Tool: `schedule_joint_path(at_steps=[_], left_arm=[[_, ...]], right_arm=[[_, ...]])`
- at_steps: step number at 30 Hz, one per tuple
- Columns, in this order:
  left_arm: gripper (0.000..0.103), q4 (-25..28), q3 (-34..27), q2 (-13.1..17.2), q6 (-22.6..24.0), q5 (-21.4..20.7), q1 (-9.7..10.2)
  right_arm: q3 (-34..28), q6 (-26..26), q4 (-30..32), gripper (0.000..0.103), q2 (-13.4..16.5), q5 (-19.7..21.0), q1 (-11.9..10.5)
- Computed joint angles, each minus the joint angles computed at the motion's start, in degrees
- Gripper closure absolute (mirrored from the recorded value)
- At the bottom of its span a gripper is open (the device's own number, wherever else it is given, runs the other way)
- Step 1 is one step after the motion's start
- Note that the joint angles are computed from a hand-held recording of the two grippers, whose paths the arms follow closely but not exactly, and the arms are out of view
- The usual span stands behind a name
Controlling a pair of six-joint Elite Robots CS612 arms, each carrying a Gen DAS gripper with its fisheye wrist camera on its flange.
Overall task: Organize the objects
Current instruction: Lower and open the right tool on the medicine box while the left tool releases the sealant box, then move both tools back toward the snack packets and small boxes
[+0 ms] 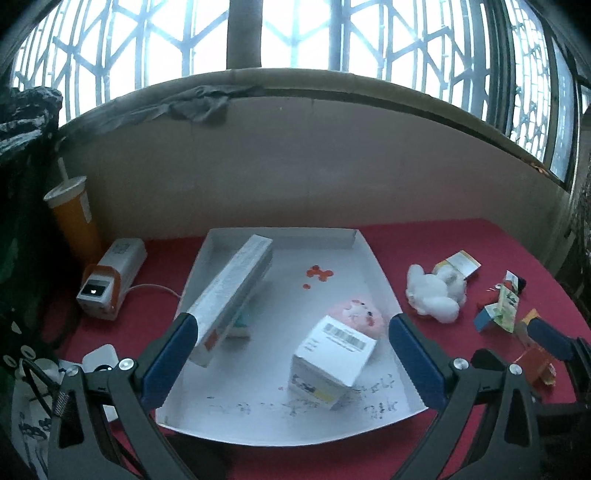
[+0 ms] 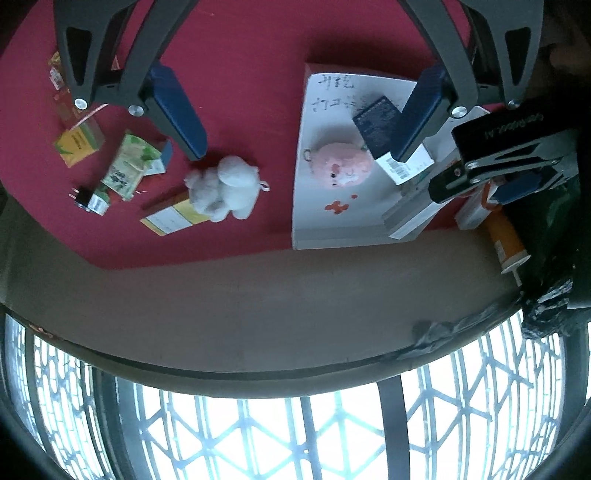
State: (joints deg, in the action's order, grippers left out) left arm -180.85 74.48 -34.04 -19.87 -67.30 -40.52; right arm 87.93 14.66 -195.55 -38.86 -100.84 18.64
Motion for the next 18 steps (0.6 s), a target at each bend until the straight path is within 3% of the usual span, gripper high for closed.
schedule_joint_path(at_steps=[6, 14, 18], left_arm=[[0.000, 0.46, -0.26, 0.11, -1.24, -1.33, -0.70], [0.000, 1.49, -1.42, 0.60, 0.59, -2.02, -1.63], [0.000, 3.17, -2.25, 0.89, 1.44, -5.06, -1.91]], right_arm=[[2.17, 0.22, -2.12, 0.001, -0.70, -1.37, -0.54], [5.08, 3.06, -3.63, 0.000, -1.79, -1.17, -2.09], [6.66, 3.79, -4.50, 0.000, -2.30, -1.29, -2.98]])
